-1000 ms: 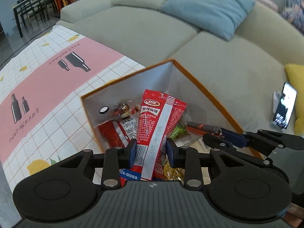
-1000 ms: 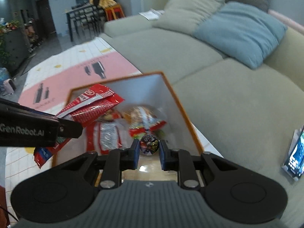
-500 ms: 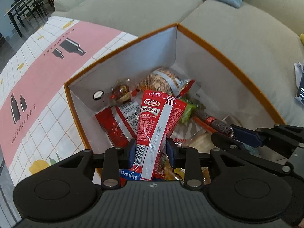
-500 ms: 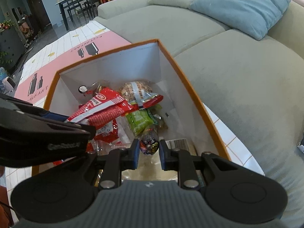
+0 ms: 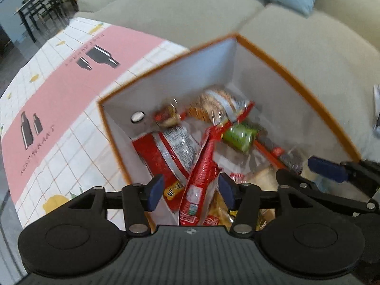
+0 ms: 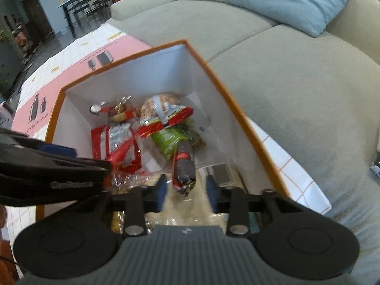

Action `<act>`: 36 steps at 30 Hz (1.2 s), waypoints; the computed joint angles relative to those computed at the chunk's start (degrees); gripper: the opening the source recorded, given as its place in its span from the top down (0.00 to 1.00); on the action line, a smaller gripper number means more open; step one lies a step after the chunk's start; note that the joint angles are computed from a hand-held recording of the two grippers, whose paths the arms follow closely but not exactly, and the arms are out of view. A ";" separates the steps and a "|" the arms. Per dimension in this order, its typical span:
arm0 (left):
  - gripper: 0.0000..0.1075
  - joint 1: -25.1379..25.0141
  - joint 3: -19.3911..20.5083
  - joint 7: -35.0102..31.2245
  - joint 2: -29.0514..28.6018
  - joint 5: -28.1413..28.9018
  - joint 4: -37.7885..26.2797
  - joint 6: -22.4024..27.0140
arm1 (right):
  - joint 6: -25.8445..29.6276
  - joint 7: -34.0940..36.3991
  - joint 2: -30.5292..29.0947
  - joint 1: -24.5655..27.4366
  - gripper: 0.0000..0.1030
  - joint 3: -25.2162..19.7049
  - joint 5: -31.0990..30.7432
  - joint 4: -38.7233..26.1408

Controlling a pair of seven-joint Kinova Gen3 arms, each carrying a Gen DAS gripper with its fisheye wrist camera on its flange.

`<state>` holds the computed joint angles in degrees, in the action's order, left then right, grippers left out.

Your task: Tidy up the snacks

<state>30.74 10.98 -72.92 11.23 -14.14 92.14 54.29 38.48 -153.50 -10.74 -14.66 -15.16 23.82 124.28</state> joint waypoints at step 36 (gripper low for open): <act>0.38 -22.93 4.48 -5.85 -41.67 3.84 29.32 -12.72 | 14.19 -20.75 -13.11 12.30 0.37 -44.10 6.63 -8.58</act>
<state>7.82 15.46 -78.77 -30.43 -10.31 121.46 41.56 52.68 -174.25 -23.85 -2.36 -59.26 30.44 115.69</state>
